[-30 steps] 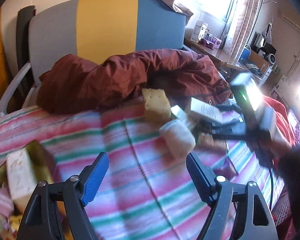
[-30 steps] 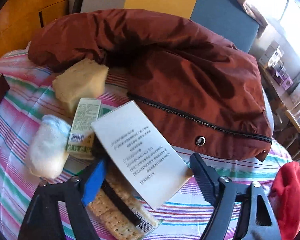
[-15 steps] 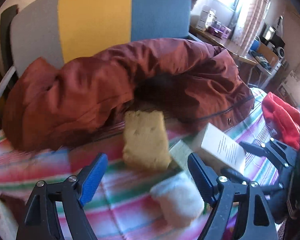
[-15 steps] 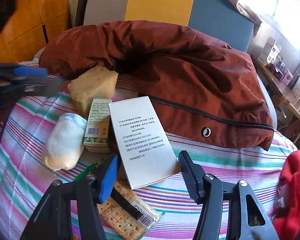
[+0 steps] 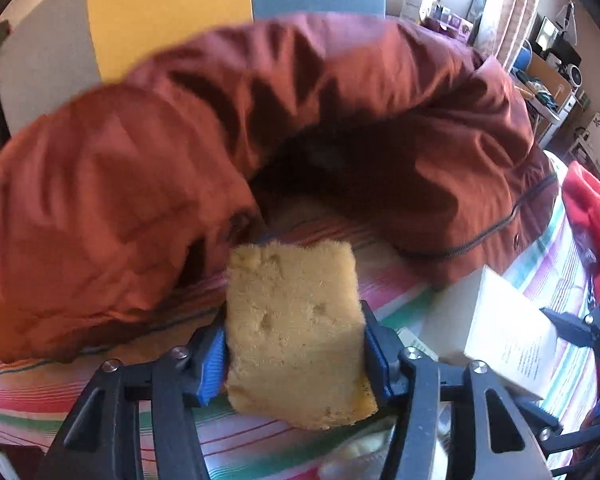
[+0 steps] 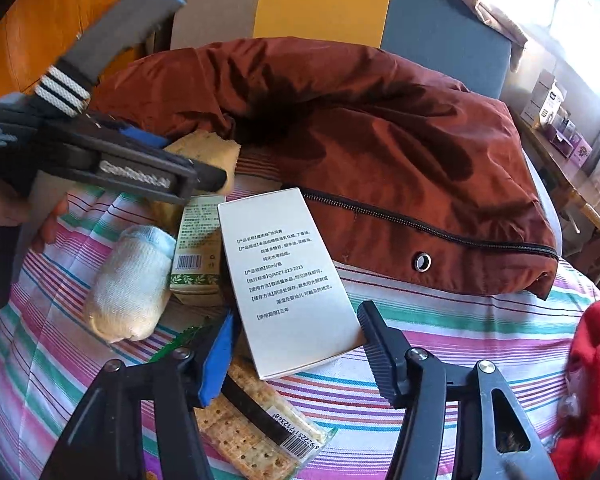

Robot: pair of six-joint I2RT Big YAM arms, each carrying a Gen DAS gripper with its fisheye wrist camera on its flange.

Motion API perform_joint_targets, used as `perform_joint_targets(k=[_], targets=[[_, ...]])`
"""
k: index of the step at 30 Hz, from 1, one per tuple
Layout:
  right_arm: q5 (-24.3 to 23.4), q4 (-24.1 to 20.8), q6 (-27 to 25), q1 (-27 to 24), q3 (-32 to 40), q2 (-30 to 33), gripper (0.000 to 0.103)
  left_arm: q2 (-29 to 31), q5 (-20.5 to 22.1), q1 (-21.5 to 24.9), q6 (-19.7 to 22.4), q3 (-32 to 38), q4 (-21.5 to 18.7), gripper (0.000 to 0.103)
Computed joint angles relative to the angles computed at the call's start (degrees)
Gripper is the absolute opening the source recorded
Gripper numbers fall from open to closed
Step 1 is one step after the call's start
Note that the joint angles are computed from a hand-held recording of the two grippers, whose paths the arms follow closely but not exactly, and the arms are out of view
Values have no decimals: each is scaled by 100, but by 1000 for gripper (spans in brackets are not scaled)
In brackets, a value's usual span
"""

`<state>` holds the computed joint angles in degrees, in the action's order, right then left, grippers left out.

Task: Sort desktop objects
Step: 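Grasp the white box with the right tool while the left tool grasps the tan sponge, then carry the white box and tan sponge toward the gold tray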

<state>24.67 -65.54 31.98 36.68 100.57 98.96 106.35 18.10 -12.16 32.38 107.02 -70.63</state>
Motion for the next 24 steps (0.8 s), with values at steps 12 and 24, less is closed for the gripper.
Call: perform_joint_targets(k=[12, 24], targets=[[199, -128, 101, 151, 364, 65, 52, -962, 1214, 874, 239, -548, 23, 57], [479, -728, 498, 673, 1230, 329, 50, -1830, 1754, 1689, 574, -1037, -65, 57]])
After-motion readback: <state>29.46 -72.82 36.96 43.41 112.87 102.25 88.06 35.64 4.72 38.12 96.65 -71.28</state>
